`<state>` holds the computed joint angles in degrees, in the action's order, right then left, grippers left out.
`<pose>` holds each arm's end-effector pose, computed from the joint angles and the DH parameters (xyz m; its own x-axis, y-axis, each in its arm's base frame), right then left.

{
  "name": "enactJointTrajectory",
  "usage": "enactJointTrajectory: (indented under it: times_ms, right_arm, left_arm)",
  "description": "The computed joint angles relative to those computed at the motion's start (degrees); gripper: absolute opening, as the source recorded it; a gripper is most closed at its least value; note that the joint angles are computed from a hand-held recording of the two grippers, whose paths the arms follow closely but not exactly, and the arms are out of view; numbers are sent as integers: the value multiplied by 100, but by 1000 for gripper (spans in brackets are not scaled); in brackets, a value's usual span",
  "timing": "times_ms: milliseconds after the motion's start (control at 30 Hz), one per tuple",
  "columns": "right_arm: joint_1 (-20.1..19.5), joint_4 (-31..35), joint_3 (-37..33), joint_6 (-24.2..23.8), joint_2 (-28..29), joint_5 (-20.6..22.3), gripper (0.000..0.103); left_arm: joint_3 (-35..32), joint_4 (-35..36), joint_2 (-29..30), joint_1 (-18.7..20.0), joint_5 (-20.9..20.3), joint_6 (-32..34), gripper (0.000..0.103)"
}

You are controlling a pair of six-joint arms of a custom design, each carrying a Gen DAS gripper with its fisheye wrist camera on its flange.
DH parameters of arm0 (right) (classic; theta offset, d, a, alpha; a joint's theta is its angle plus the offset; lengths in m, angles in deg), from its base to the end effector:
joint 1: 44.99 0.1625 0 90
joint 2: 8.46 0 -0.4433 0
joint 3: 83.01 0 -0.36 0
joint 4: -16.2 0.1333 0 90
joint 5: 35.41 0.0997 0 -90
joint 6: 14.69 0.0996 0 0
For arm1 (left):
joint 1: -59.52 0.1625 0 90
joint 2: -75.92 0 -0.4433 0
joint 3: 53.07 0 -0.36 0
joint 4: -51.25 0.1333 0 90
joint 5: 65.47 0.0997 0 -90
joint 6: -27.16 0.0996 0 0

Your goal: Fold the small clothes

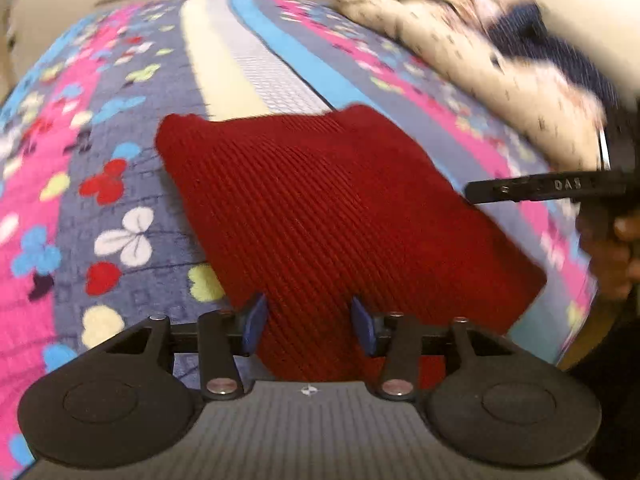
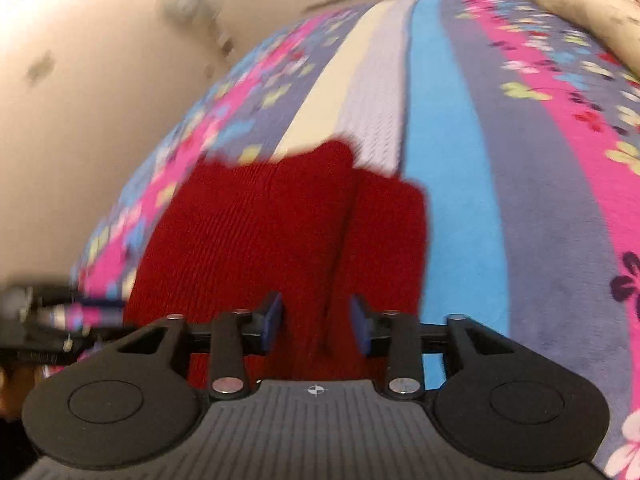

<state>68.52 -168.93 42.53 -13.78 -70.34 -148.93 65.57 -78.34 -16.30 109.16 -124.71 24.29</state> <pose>0.2858 -0.4224 0.2050 -0.9292 -0.1623 0.3320 -0.3255 0.7848 -0.5274 -0.1328 -0.4407 0.3847 -0.7609 0.4300 -0.4860 0.5932 0.7644 -0.2525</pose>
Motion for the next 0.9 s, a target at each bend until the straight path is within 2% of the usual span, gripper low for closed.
enactJointTrajectory:
  times_ms: [33,67,100,167,267,333,400,500,567,633,700,767,867,900]
  right_arm:
    - [-34,-273,26,236,5,-164,56]
    - [-61,-462,47,455,37,-354,67]
    - [-91,-559,30,780,72,-670,71]
    - [-195,-446,9,1170,78,-849,71]
    - [-475,-34,-15,1450,0,-382,70]
    - [-626,285,-58,1539,2,14,72]
    - [-722,581,-116,1656,66,271,77]
    - [-727,535,-118,1645,129,321,83]
    - [-709,525,-134,1707,145,385,83]
    - [-725,504,-150,1669,162,450,78]
    - [-758,435,-183,1600,212,709,57]
    - [-695,378,-252,1545,286,645,50]
    - [-593,151,-251,1309,330,522,38]
    - [-568,58,-259,1310,354,505,35]
  left_arm:
    - [-8,-129,-2,53,16,-86,68]
    - [12,-331,13,72,163,-249,72]
    - [-15,-405,34,101,260,-383,78]
    - [-126,-416,101,233,252,-851,82]
    - [-376,-282,271,501,-55,-1462,86]
    - [-459,-315,354,647,-241,-1679,94]
    - [-548,-394,456,821,-456,-1807,95]
    - [-657,-635,666,1169,-992,-1930,97]
    - [-733,-763,799,1406,-1379,-1982,97]
    - [-765,-892,909,1563,-1665,-1996,97]
    - [-793,-1046,1035,1677,-1893,-1935,96]
    - [-790,-1178,1123,1666,-1824,-1808,94]
    - [-786,-1239,1132,1480,-1491,-1605,79]
    - [-806,-1230,1106,1387,-1384,-1478,70]
